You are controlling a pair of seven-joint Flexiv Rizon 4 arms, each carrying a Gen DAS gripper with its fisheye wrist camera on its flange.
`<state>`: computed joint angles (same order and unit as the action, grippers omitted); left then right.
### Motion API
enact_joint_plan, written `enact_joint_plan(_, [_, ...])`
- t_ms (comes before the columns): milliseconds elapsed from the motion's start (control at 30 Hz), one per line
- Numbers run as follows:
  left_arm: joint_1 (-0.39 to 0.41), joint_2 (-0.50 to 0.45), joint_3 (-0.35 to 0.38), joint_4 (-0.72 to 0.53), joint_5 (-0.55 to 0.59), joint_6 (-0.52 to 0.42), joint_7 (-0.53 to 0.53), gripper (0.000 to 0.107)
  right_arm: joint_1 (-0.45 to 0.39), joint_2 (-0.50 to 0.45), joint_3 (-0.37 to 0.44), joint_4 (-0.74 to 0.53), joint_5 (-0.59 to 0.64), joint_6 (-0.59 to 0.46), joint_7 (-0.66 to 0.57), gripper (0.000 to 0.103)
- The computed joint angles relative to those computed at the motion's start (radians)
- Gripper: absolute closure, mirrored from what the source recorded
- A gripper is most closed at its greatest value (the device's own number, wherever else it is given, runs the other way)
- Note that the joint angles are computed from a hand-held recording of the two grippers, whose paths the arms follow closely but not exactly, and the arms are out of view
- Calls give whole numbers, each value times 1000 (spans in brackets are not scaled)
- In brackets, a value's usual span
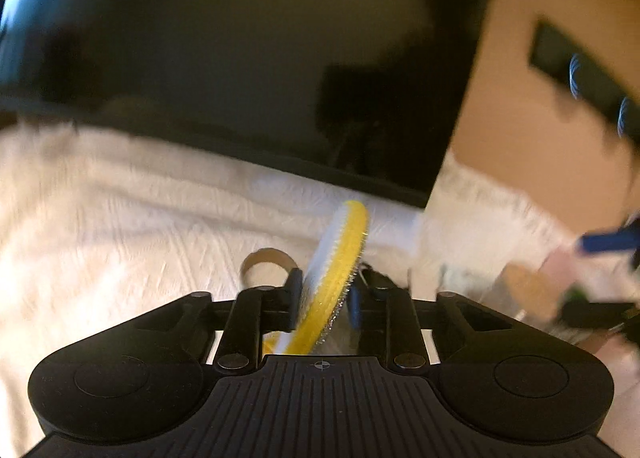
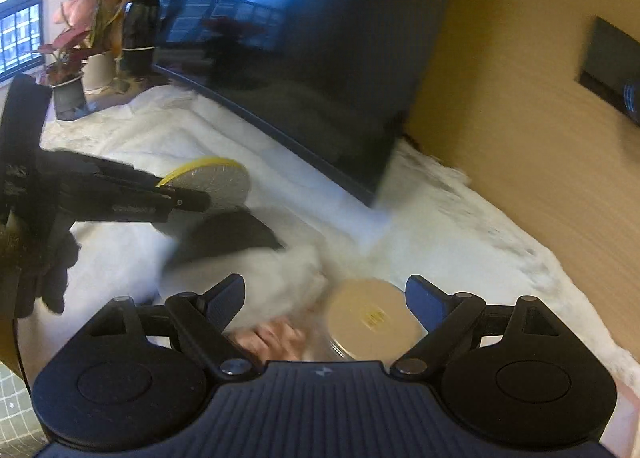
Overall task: Organize soft objects
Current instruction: 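Grasp the yellow glitter disc with the left tool while the right tool grasps a small clear ring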
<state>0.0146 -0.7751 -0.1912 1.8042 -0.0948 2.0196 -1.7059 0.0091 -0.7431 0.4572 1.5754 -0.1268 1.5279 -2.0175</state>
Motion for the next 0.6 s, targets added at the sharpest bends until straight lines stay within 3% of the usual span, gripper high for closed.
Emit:
enact_joint_plan(67, [38,9,-45,33,-49,42,-16,89,12,-38,27,-51,-3,-30,-3,15])
enact_joint_plan(133, [54,31,-26,82,-10,116,-119,89,44,-81,41,-117,-1,-70,0,15])
enact_joint_plan(267, [-9,80,73,149,-118,129,-170,89,118,-168,54,-276,36,-199,17,19])
enact_joint_plan(333, [-33,98,112,179,-160,131,-182,89,186,-221,19,-387,42,-296,56,39])
enact_joint_plan(367, [-36,106,121,196,-171,145,-195,89,211,-245,9,-435,43,-337,60,41])
enact_joint_plan(467, [31,117,83,247,-127,198,-290,89,254,-299,16,-546,60,-444,22,42])
enact_joint_plan(600, [-10,132,149,283,-196,195,-298,89,293,-320,10,-589,96,-492,-37,42])
